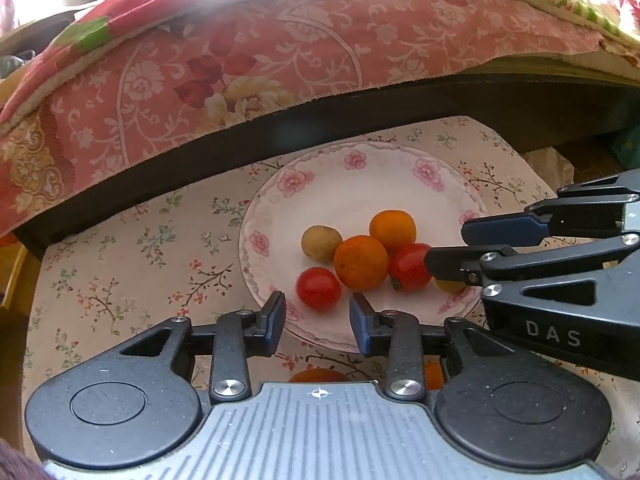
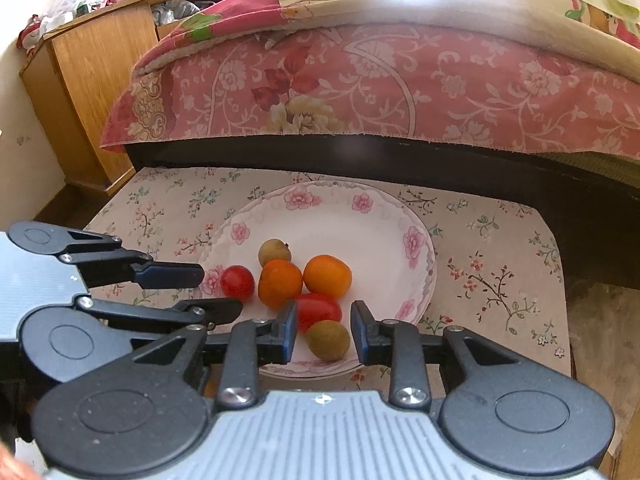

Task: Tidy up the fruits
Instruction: 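Carry the held small tomato and kiwi over the white flowered plate, then open both grippers to release the tomato and kiwi onto the plate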

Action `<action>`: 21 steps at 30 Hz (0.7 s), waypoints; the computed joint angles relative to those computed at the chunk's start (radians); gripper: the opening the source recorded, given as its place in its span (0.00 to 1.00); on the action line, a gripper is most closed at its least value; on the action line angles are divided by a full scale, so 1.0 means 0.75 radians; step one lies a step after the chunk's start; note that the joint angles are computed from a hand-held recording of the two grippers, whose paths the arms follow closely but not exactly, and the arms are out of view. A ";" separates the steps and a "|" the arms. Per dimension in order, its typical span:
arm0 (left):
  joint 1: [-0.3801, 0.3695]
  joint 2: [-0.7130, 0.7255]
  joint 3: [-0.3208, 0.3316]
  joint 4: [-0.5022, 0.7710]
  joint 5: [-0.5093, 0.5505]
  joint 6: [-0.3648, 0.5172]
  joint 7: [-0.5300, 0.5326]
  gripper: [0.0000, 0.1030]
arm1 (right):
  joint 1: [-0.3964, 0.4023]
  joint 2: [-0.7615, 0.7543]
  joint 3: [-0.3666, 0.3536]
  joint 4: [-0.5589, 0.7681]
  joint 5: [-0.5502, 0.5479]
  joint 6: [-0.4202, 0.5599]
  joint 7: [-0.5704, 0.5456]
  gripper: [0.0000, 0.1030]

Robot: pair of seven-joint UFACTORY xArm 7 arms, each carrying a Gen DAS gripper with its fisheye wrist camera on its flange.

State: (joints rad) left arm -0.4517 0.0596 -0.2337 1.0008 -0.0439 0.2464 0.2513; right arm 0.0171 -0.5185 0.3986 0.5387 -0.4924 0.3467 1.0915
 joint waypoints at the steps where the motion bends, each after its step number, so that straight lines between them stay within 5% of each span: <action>1: 0.001 -0.001 0.001 0.000 -0.003 -0.001 0.001 0.43 | -0.001 -0.006 0.004 0.000 -0.005 0.003 0.001 0.31; 21: 0.006 -0.080 0.006 -0.052 -0.179 0.021 0.170 0.49 | 0.117 -0.072 -0.039 -0.031 0.100 0.065 -0.121 0.31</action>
State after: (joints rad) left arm -0.4474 -0.0005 -0.2292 0.9616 -0.1783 0.2622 0.3789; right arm 0.1046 -0.5725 0.3693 0.5154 -0.4170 0.3956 1.0009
